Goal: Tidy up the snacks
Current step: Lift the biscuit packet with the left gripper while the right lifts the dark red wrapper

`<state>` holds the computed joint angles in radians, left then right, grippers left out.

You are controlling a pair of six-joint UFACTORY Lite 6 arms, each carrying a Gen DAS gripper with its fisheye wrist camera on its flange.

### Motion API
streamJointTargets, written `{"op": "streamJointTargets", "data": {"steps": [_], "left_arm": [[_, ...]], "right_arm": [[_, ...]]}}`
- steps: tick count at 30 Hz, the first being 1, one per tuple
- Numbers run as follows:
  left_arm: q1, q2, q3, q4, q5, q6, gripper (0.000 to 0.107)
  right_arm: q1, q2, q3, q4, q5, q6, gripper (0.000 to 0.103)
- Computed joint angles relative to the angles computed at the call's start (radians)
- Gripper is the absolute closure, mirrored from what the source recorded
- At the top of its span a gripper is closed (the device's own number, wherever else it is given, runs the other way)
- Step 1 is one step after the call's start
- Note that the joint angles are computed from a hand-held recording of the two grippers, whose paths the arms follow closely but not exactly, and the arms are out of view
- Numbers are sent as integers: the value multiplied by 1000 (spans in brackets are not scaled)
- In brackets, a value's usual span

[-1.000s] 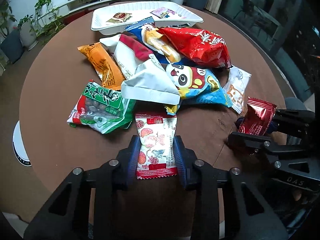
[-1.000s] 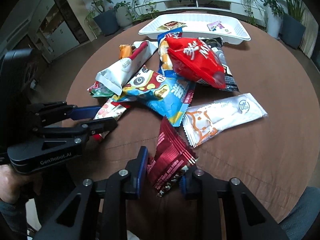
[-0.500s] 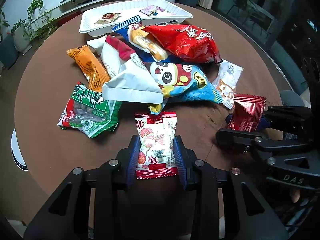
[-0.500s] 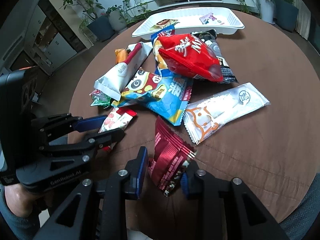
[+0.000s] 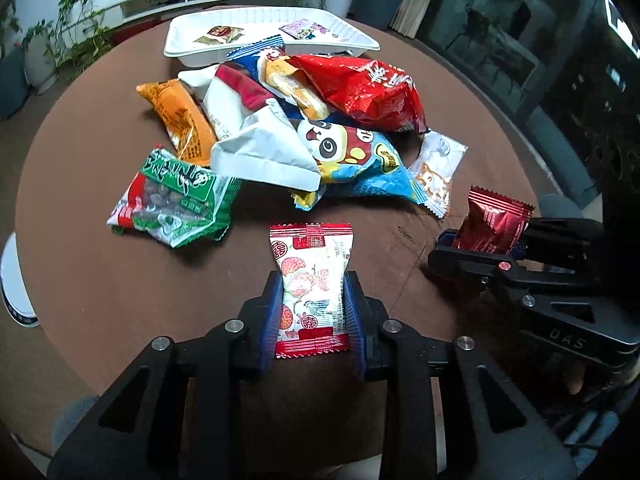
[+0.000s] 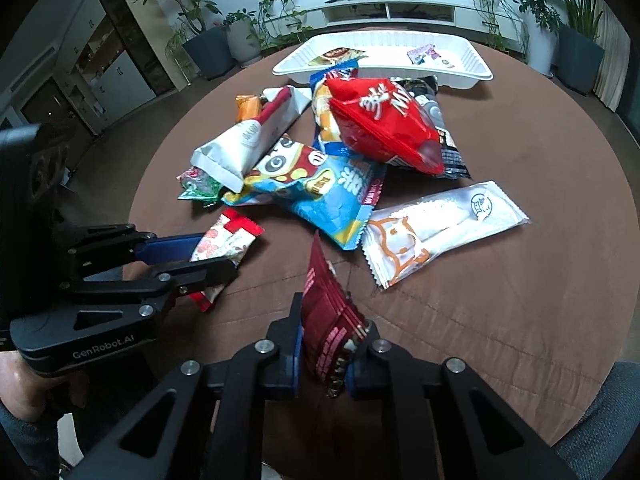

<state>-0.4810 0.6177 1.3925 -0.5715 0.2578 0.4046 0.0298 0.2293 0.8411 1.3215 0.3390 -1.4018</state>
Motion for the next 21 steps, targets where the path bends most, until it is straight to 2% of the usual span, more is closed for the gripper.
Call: {"op": "streamJointTargets", "data": {"steps": [2,6,15,21], "left_arm": [[14,-16,-26,-149,4,141,80],[16,-42,-64,-297,5,278,80],[34,-104,-115,-489,39,448,80],[105,-143,-107,-628,125,569,80]], "right_arm": [[-5,-13,-10,2,9,-2,87],[-37,-30,-12,-8,52,5,87],[-102,-31,5,-32,129,23,87],[-184,-27,49,-65,208,56,87]]}}
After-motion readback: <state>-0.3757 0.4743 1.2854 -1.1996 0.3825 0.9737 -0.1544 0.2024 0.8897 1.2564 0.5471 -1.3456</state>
